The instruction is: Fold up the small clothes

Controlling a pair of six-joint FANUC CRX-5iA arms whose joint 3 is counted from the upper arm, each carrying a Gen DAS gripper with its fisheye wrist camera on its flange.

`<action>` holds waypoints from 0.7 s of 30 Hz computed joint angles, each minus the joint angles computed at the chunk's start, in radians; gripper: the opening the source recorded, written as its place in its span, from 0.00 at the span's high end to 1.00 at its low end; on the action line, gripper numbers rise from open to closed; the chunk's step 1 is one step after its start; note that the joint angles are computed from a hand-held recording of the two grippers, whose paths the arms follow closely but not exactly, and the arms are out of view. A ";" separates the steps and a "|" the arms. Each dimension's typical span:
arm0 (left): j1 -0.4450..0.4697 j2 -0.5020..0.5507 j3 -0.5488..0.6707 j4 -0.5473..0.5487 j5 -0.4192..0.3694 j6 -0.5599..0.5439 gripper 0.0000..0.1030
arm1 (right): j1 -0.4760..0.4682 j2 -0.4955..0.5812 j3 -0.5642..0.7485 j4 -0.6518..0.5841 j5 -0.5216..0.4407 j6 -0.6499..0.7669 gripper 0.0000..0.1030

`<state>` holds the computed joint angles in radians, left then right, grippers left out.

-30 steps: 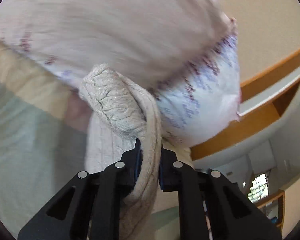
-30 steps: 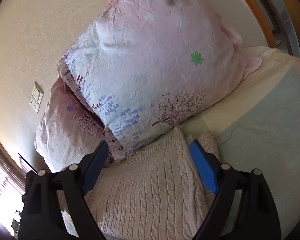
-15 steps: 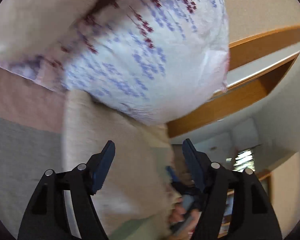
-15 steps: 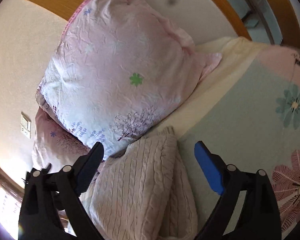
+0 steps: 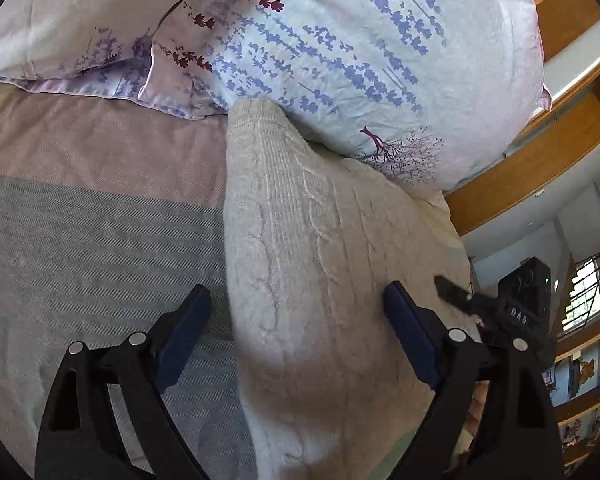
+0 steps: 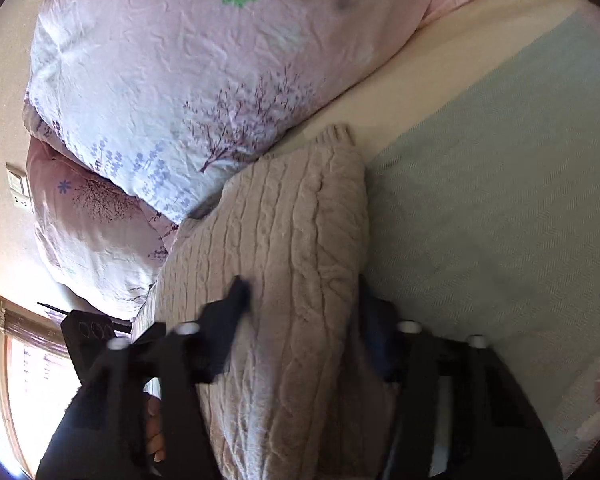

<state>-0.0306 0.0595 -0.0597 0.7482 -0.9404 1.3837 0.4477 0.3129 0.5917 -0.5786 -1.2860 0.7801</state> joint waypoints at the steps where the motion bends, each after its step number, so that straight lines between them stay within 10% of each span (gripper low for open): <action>1: -0.002 0.013 -0.011 0.059 -0.014 -0.025 0.28 | 0.010 -0.016 -0.023 0.011 0.035 0.004 0.69; 4: 0.026 0.002 -0.044 0.137 -0.034 -0.089 0.58 | 0.008 -0.049 -0.037 -0.039 0.113 0.045 0.76; 9: 0.141 -0.141 -0.111 0.150 -0.080 -0.224 0.62 | 0.073 0.058 0.174 -0.075 0.046 0.149 0.77; 15: 0.214 -0.180 0.024 -0.313 -0.099 0.001 0.50 | 0.268 0.269 0.419 0.355 -0.176 -0.052 0.71; 17: 0.232 -0.243 -0.021 -0.345 -0.072 -0.012 0.37 | 0.301 0.190 0.320 0.474 -0.101 -0.103 0.59; 21: 0.261 -0.375 -0.095 -0.412 -0.069 -0.059 0.21 | 0.227 -0.006 0.118 0.158 0.165 0.004 0.36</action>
